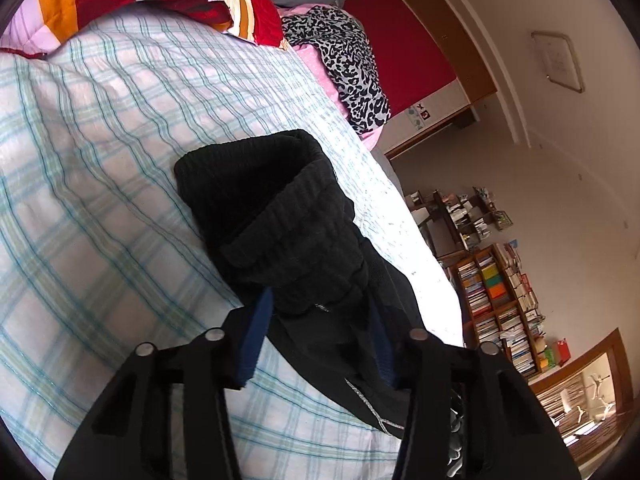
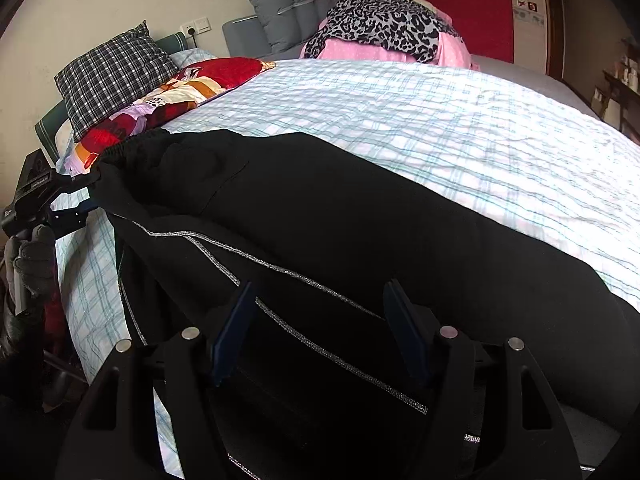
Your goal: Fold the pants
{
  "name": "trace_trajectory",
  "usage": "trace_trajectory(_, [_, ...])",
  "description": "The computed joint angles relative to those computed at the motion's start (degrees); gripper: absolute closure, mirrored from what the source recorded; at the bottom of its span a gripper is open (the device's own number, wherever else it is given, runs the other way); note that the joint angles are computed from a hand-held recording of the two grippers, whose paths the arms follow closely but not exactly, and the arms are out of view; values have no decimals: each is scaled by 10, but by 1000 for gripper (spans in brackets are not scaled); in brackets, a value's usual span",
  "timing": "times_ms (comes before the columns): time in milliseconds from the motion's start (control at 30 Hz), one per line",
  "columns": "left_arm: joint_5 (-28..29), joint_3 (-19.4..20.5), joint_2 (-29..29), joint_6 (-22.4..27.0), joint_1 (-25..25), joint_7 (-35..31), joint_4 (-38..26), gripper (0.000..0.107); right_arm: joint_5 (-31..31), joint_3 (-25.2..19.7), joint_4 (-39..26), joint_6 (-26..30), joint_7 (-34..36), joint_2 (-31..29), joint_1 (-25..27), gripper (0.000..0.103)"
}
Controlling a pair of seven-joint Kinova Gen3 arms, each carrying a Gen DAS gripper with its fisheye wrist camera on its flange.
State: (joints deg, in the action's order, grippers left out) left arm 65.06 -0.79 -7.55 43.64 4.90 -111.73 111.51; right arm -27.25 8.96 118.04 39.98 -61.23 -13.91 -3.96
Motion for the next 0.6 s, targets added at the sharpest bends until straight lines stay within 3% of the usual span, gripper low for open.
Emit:
trace_trajectory(33, [3, -1, 0, 0, -1, 1, 0, 70, -10, 10, -4, 12, 8, 7, -3, 36])
trace_trajectory(100, [-1, 1, -1, -4, -1, 4, -5, 75, -29, 21, -4, 26, 31, 11, -6, 54])
trace_trajectory(167, [-20, 7, -1, -11, 2, 14, -16, 79, -37, 22, -2, 39, 54, 10, -4, 92])
trace_trajectory(200, [-26, 8, 0, -13, 4, 17, -23, 79, -41, 23, -1, 46, 64, 7, -3, 98])
trace_trajectory(367, [-40, 13, 9, -26, 17, 16, -62, 81, -36, 10, 15, 46, 72, -32, 0, 101])
trace_trajectory(600, [-40, 25, 30, -38, 31, -23, -126, 81, -40, 33, 19, 58, 61, -57, -10, 99])
